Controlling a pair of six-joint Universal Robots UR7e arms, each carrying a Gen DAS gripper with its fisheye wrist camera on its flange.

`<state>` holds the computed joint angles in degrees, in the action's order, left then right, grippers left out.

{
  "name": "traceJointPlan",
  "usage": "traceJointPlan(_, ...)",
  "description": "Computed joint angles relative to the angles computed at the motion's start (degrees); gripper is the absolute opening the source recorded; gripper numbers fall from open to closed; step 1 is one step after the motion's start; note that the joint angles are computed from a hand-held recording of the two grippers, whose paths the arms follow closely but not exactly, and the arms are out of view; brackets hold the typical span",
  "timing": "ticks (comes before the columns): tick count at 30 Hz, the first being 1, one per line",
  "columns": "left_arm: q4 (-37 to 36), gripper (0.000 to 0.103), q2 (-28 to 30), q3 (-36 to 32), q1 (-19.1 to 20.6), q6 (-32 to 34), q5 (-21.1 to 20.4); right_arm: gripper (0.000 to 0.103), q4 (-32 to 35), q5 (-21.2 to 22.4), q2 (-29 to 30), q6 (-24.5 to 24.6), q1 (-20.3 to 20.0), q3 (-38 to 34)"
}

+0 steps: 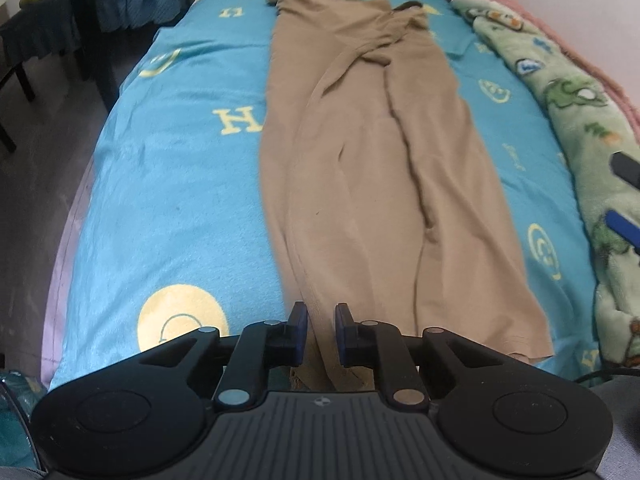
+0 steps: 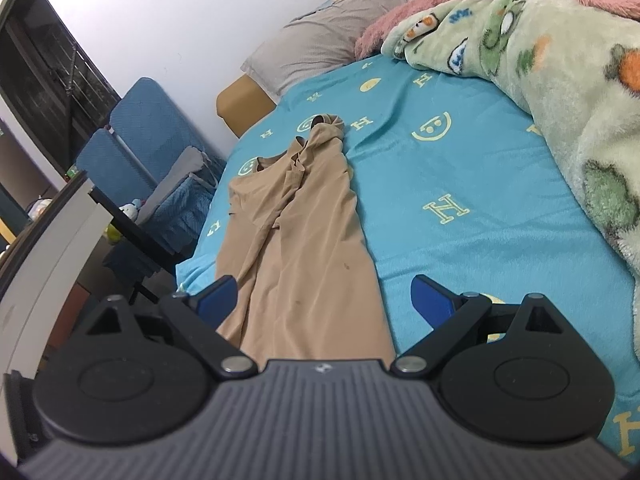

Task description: Fold clothes

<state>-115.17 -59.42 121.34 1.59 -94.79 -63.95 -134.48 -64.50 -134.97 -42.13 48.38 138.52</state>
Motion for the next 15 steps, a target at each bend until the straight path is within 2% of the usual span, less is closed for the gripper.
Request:
traceJointPlan(3, -4.09, 0.016, -0.19, 1.42, -0.06, 0.64, 0.98, 0.095, 0.18, -0.1, 0.14, 0.15, 0.08, -0.06)
traceJointPlan(5, -7.67, 0.018, 0.2, 2.7, 1.61, 2.18, 0.48, 0.095, 0.26, -0.21, 0.24, 0.29, 0.18, -0.1)
traceJointPlan(7, -7.43, 0.018, 1.12, 2.37, 3.26, 2.04, -0.36, 0.095, 0.32, -0.4, 0.38, 0.54, 0.3, -0.15)
traceJointPlan(10, -7.24, 0.032, 1.68, 2.47, 5.21, 1.71, -1.38, 0.095, 0.6, -0.39, 0.48, 0.72, 0.13, -0.26)
traceJointPlan(12, -7.64, 0.033, 1.97, 2.49, 5.8, 1.52, -1.92, 0.095, 0.78, -0.37, 0.52, 0.91, 0.06, -0.31)
traceJointPlan(13, -7.73, 0.033, 2.15, 2.47, 6.02, 1.39, -2.04, 0.095, 0.87, -0.44, 0.63, 0.96, 0.11, -0.38)
traceJointPlan(15, -6.82, 0.012, 2.59, 1.97, 5.92, 1.49, -1.68, 0.095, 0.88, -0.78, 0.87, 1.06, 0.29, -0.43)
